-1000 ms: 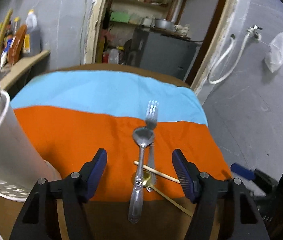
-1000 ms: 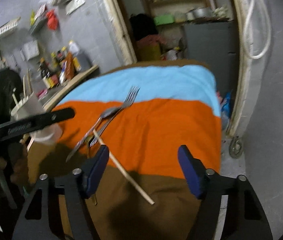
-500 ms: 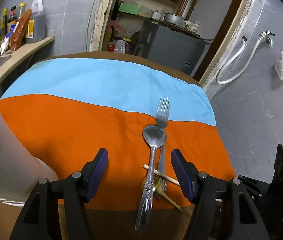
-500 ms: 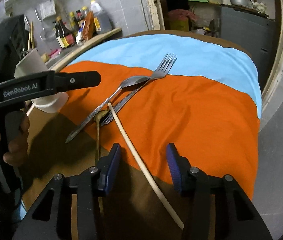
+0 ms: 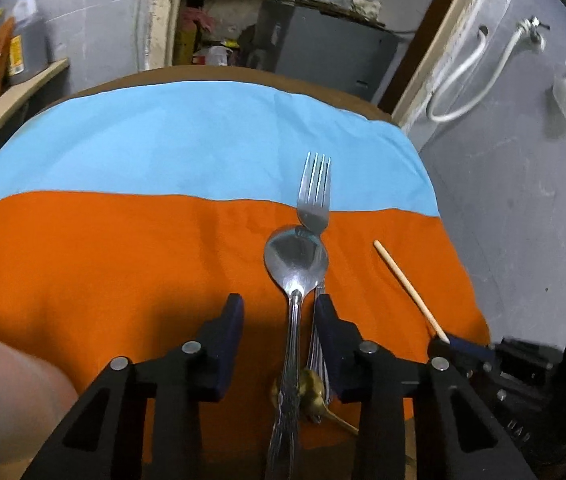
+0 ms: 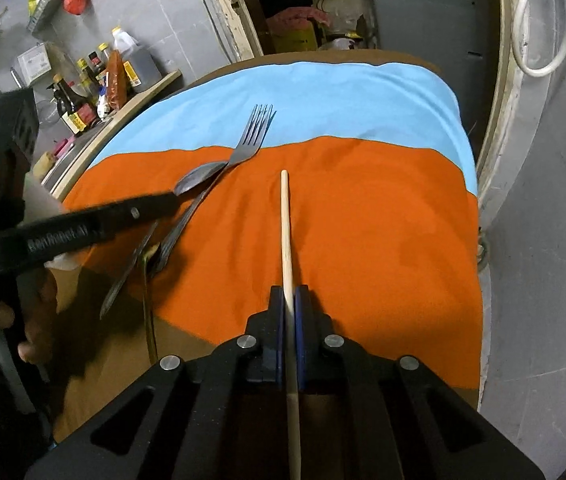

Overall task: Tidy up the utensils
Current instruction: 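Grasp the silver spoon with the left gripper while the right gripper grasps a wooden chopstick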

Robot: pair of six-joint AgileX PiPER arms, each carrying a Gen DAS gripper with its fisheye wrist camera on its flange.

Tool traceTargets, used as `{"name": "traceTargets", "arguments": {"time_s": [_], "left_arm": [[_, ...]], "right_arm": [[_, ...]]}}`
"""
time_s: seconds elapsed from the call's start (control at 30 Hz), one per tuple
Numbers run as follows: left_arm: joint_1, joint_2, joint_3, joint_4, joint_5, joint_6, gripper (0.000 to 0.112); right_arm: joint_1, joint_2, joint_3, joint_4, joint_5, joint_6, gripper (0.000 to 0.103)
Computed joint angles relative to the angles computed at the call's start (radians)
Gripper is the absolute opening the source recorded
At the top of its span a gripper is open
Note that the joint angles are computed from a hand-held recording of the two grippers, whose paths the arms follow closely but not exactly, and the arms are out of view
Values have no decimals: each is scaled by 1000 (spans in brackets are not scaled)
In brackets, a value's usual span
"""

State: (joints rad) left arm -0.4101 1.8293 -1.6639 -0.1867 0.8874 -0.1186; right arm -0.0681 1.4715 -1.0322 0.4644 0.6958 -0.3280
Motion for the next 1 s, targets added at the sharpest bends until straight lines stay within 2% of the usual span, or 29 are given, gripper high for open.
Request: {"name": "traceTargets", "arguments": {"time_s": [0.2,0.47,0.53,0.63,0.7,0.77,0.83,1.0], "left_arm": [[15,70,-113,-13,97,34,18],[29,138,-224,-40,188,39,16],[29,151,-248,-38,202,31,7],[27,146,-249,-31,203,12,7],[24,113,-210,-31,173,9,7],[27,64,-154,-41,126,12,7],[37,-4,-73,-72,50,35,7],[47,-158,85,-102,-104,47,7]], "right_arm": [[-2,131,-164,-29,80,4,5],[36,258,-354,-102,173,93,5],[62,295,-423,-162,222,152,5],[98,338,-516,-245,306,243,6],[114,342,-536,-270,327,274,5],[112,325,-513,-260,313,278,4],[93,262,-438,-194,251,272,4],[39,48,-186,62,-3,162,4]]}}
